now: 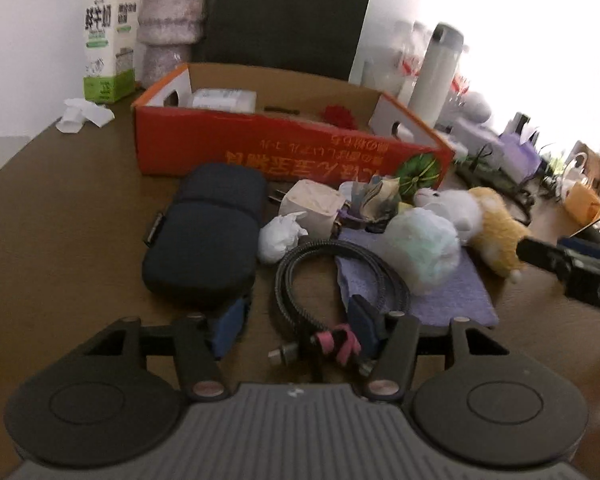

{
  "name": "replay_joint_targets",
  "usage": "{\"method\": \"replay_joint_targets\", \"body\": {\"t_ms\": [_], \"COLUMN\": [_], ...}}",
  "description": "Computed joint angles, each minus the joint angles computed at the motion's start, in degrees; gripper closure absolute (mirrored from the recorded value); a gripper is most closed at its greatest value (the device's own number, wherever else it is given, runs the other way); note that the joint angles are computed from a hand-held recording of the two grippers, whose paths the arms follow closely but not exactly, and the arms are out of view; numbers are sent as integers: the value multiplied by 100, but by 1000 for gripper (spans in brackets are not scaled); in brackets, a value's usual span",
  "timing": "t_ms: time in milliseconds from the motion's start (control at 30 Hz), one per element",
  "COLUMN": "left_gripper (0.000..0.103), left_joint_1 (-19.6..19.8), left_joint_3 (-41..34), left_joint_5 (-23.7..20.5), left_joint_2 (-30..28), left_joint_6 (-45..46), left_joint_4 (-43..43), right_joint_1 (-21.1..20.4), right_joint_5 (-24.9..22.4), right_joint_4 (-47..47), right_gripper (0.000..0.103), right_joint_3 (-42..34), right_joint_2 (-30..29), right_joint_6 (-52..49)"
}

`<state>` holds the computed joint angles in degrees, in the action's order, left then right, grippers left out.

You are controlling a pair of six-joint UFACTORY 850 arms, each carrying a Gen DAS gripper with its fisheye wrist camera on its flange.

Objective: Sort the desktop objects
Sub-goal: 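Grasp the braided cable with the left gripper while the right gripper grasps the yellow-white plush toy, then carry the cable and plush toy into the cardboard box and release both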

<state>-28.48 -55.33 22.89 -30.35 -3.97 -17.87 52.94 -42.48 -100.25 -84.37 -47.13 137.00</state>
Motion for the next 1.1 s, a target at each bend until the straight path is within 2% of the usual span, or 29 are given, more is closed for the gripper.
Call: {"method": "replay_joint_targets", "body": {"t_ms": [67,100,133,167,233,267,333,433,533,600,700,800,933,1033,1100], "left_gripper": [52,60,77,79,82,85,88,90,90,90,92,93,94,95,95], "left_joint_1": [-8,-53,-112,-171,-204,-222,-259,-302,-301,-356,-461,-595,-525,-758,-823], "left_joint_3": [-120,-143,-173,-188,-207,-180,-131,150,601,910,1306,1657,2098,2285,2373], "left_joint_5": [-72,23,90,201,236,303,362,563,777,958,1218,1351,1353,1654,1666], "left_joint_2": [-114,-157,-190,-228,-239,-239,-201,-5,365,661,1030,1379,1763,1730,1690], "left_joint_6": [88,355,823,1219,1380,1402,1510,1297,645,520,490,403,-956,-531,-517], "left_joint_4": [-97,-378,-803,-1213,-1395,-1377,-1561,-1445,-902,-905,-900,-921,268,-185,-303], "right_joint_1": [-184,-267,-357,-434,-590,-650,-668,-560,-340,-145,148,469,891,1127,1262], "right_joint_5": [211,274,396,558,967,1160,1212,927,346,-53,-316,-440,-529,-426,-340], "right_joint_4": [-30,-30,21,-36,27,266,266,-86,-403,-534,-793,-816,-809,-442,-227], "right_gripper": [29,29,30,33,39,49,55,58,58,58,58,58,57,57,57], "right_joint_3": [-159,-261,-370,-431,-599,-728,-761,-499,-44,300,830,1136,1403,1411,1397], "right_joint_2": [-115,-201,-285,-338,-467,-553,-610,-460,-137,113,493,682,779,734,686], "right_joint_6": [-101,-154,-247,-229,-374,-683,-582,41,668,995,1662,2129,2516,2384,2303]}}
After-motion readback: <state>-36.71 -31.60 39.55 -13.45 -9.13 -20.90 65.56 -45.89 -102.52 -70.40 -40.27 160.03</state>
